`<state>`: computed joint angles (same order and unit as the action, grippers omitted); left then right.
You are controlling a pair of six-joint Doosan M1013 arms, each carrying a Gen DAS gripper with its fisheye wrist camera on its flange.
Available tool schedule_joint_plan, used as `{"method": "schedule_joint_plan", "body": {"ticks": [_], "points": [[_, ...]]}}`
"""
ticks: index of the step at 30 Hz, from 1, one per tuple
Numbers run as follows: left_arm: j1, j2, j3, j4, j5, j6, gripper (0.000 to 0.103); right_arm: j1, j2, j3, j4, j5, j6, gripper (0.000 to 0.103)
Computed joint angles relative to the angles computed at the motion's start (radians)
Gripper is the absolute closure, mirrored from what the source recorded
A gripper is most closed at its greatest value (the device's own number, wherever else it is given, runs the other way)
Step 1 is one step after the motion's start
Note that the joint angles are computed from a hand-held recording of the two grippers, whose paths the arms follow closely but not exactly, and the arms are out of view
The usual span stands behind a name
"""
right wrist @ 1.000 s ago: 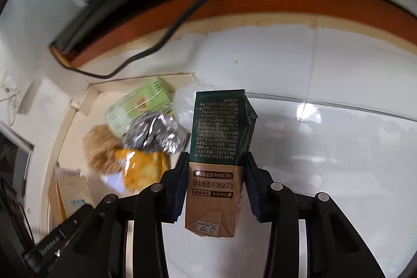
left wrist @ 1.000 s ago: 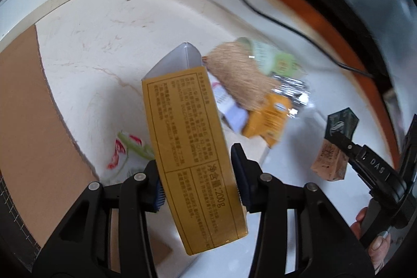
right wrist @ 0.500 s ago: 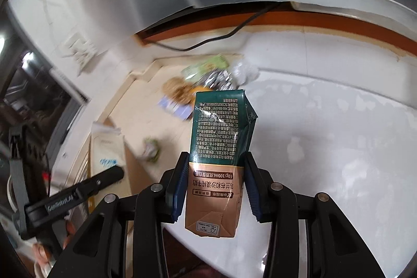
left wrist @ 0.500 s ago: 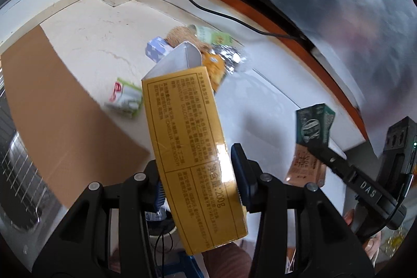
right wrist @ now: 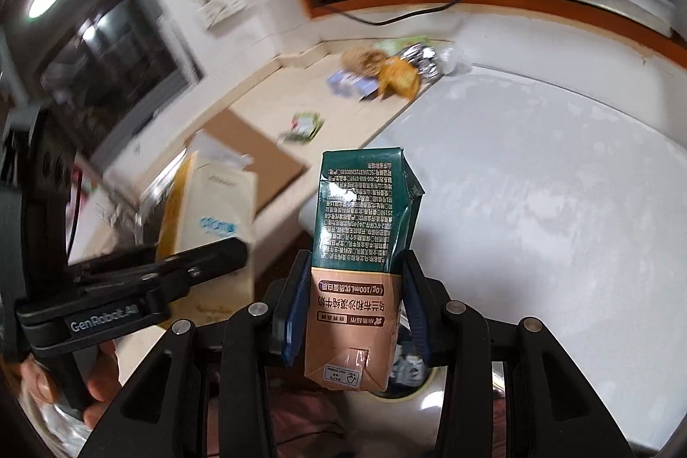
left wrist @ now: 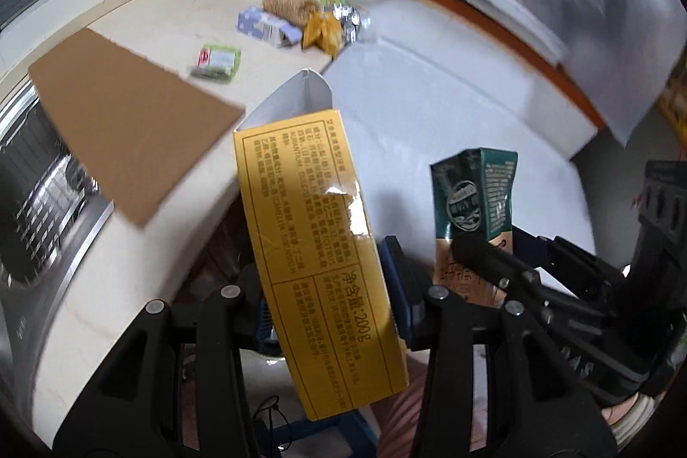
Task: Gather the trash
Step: 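Carry the yellow box and drink carton down over the floor bin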
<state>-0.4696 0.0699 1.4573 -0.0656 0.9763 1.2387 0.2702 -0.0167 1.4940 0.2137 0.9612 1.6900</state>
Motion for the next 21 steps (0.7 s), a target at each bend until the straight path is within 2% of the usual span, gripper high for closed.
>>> {"method": "schedule_joint_plan", "body": {"ticks": [4, 10, 15, 21], "points": [[-0.047, -0.064, 0.143, 0.087, -0.071, -0.042, 0.062, 0.060, -0.069, 0.134, -0.025, -0.104, -0.048, 0.064], [-0.060, -0.090, 0.290, 0.100, -0.155, -0.074, 0.062, 0.138, -0.126, 0.295, -0.132, -0.228, -0.007, 0.064], [-0.061, -0.072, 0.380, 0.093, -0.205, -0.094, 0.062, 0.180, -0.111, 0.377, -0.217, -0.267, 0.033, 0.064], [-0.061, -0.023, 0.456, 0.091, -0.266, -0.086, 0.062, 0.188, -0.058, 0.443, -0.263, -0.274, 0.041, 0.064]]}}
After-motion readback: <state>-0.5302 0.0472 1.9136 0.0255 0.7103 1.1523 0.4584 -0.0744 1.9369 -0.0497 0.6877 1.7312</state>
